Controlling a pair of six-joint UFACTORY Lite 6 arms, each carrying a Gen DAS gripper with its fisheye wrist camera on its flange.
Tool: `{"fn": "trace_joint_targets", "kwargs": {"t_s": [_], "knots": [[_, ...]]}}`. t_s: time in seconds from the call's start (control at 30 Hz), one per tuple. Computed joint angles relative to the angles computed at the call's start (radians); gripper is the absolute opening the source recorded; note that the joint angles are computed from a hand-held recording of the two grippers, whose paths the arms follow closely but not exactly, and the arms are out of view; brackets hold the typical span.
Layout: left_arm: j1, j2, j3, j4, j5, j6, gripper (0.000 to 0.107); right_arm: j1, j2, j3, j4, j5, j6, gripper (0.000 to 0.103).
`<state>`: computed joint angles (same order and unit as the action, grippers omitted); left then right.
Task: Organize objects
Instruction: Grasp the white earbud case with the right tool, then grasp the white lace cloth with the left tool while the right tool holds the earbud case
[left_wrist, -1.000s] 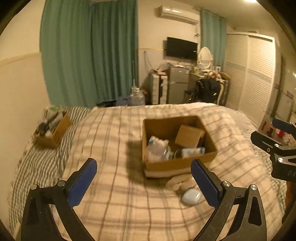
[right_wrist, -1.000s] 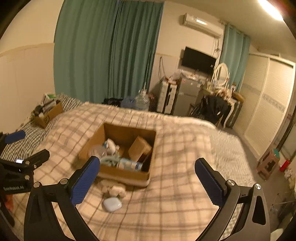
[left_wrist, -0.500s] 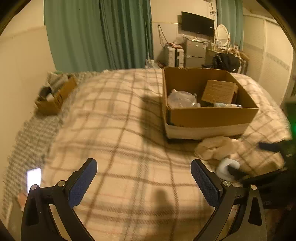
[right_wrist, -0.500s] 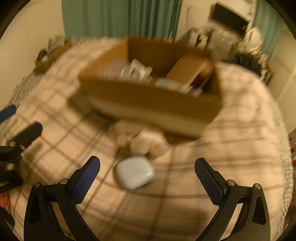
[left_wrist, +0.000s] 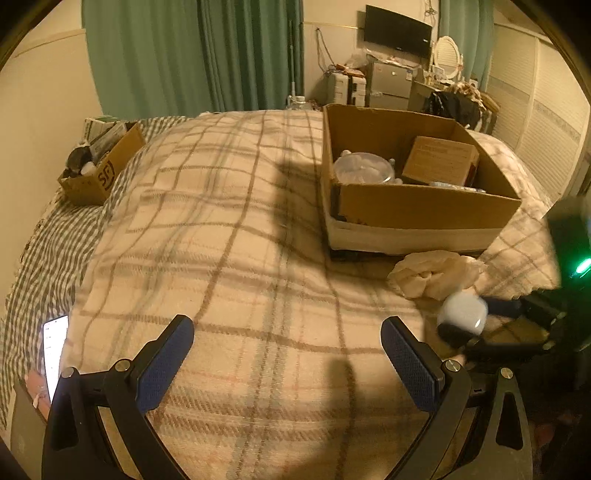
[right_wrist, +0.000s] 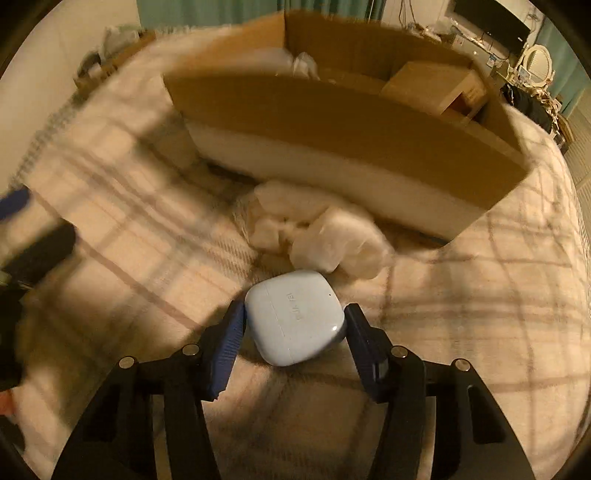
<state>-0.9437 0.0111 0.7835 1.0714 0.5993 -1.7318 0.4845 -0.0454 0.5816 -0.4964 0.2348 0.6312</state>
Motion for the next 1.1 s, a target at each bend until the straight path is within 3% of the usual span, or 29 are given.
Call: {"fn": "trace_joint_targets", "kwargs": {"t_s": [0.1,0.17,0.27,0.43,0.63,0.77,0.83,0.87,0.93,1.0,1.1], "knots": [[-0.014,0.027,0.068,-0.03,0.019,0.034,0.103,-0.06,-0.221,-0.03,0.063,0.12,-0.128,0.055],[-0.035,0.085,0.144,-0.043,0.03,0.058,0.103,-0.085,-0.28,-0.043,-0.054,0.155,-0.049,0.055],[-0.066,0.222,0.291,-0.072,0.022,0.124,0.103,-0.18,-0.331,-0.03,-0.024,0.178,-0.117,0.055],[-0.097,0.477,0.555,-0.165,0.065,0.287,0.103,-0.326,-0.311,0.0,0.085,0.14,-0.31,0.055],[-0.06,0.643,0.704,-0.236,-0.047,0.331,0.103,-0.395,-0.257,-0.018,0.272,0.053,-0.506,0.055],[-0.032,0.768,0.842,-0.302,-0.022,0.395,0.103,-0.435,-0.232,-0.017,0.438,0.03,-0.682,0.054],[-0.009,0.799,0.867,-0.34,-0.055,0.417,0.103,-0.446,-0.221,-0.014,0.499,0.027,-0.746,0.054],[-0.004,0.807,0.872,-0.351,-0.064,0.425,0.099,-0.445,-0.217,-0.015,0.494,0.023,-0.738,0.054],[0.01,0.817,0.871,-0.397,-0.097,0.465,0.081,-0.443,-0.208,-0.015,0.485,0.02,-0.727,0.054],[0.022,0.802,0.836,-0.439,-0.158,0.505,0.049,-0.435,-0.206,-0.018,0.446,0.017,-0.682,0.054],[0.015,0.751,0.768,-0.417,-0.198,0.477,0.026,-0.428,-0.22,-0.031,0.418,0.015,-0.647,0.054]]}}
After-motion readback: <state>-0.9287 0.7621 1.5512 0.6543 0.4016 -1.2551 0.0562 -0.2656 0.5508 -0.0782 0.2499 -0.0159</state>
